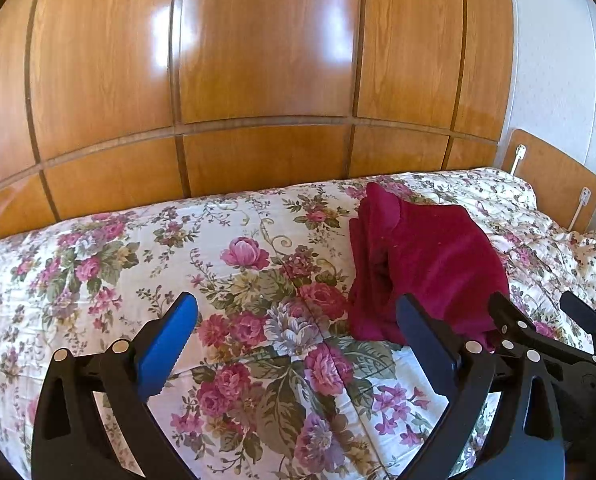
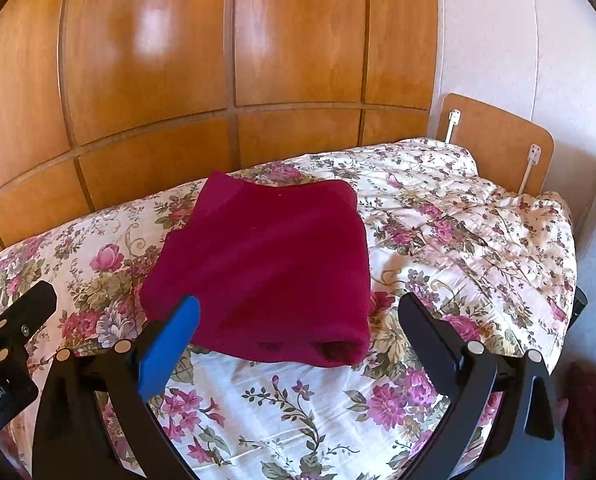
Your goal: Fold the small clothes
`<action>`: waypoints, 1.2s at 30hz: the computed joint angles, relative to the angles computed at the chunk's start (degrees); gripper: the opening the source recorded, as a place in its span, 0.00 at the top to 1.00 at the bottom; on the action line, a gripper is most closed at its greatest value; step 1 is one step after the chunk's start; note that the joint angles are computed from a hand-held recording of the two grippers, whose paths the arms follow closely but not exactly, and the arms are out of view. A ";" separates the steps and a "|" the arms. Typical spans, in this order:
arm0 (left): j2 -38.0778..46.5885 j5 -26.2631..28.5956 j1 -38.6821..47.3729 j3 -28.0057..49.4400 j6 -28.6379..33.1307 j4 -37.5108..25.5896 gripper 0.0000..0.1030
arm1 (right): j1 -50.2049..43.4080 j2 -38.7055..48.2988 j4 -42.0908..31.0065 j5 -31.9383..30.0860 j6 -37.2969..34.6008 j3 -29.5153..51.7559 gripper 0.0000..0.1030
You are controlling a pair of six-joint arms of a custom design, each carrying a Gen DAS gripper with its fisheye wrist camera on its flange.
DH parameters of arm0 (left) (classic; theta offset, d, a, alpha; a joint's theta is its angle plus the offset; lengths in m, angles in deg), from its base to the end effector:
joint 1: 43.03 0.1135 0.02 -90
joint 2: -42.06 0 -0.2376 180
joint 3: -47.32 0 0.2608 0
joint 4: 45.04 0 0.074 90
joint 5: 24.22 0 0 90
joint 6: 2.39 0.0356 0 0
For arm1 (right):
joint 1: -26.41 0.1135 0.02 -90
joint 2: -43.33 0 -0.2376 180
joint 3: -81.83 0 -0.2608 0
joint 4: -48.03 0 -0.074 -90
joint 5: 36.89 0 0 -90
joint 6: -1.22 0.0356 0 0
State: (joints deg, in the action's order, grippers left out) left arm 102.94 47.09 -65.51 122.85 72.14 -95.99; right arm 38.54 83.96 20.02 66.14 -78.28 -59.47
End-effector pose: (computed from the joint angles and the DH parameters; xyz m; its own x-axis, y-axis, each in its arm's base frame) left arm 0.2294 -0.0826 0.3233 -0.5602 -0.0416 -0.8273 -0.0268 0.9991 -0.0321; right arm 0.1919 0.0330 0.2052 -0.4823 0.0779 -0.8725 0.0754 0.9960 0.0473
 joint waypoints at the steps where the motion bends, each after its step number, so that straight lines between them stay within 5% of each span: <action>1: -0.03 0.06 0.10 -0.06 0.26 0.06 0.04 | -0.11 -0.07 -0.08 -0.16 0.13 -0.05 0.04; 36: -0.35 -1.06 -0.32 0.39 0.79 0.11 0.04 | 1.85 -0.50 -0.56 1.22 1.21 0.03 0.03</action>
